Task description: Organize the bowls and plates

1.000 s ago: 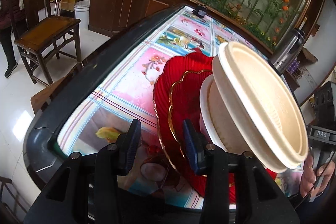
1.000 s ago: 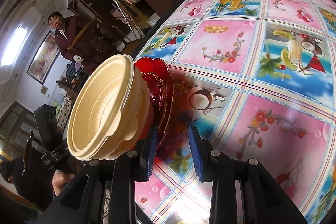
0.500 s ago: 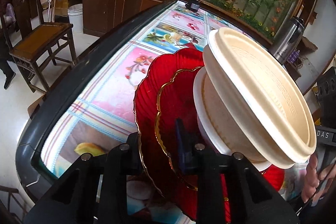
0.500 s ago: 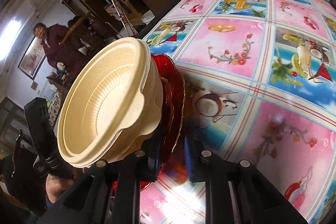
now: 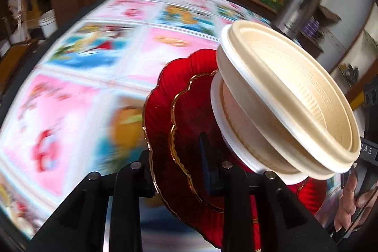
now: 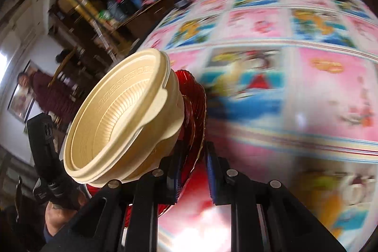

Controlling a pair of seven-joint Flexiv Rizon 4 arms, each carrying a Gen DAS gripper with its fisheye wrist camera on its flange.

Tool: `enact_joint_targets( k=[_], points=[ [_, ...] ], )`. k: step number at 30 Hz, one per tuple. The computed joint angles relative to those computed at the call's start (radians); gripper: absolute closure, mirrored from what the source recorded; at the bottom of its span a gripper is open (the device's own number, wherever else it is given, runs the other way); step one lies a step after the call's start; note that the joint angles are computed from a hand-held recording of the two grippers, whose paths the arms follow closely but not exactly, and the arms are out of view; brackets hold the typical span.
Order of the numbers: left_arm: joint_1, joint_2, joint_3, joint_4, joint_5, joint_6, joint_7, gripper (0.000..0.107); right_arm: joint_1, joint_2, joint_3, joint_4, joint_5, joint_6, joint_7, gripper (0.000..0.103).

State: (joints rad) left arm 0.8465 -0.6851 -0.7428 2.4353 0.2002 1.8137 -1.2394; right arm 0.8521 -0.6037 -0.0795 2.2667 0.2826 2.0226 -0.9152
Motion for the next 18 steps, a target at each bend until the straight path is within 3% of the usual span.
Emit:
enact_joint_targets(
  k=[10,14,18],
  points=[
    [-0.283,-0.001,0.084,-0.114,-0.081,-0.018,-0.038,0.08,-0.066,-0.009,-0.011,0.093,0.141,0.136,-0.016,0.085],
    [-0.288,-0.023,0.092,-0.125,-0.07,0.011,-0.048,0.08,-0.165,-0.04,0.068,0.095,0.1,0.202,-0.005,0.085],
    [-0.275,-0.047,0.086,-0.14,-0.051,0.025,-0.059,0.08,-0.177,-0.053,0.078,0.083,0.091,0.216,-0.025,0.084]
  ],
)
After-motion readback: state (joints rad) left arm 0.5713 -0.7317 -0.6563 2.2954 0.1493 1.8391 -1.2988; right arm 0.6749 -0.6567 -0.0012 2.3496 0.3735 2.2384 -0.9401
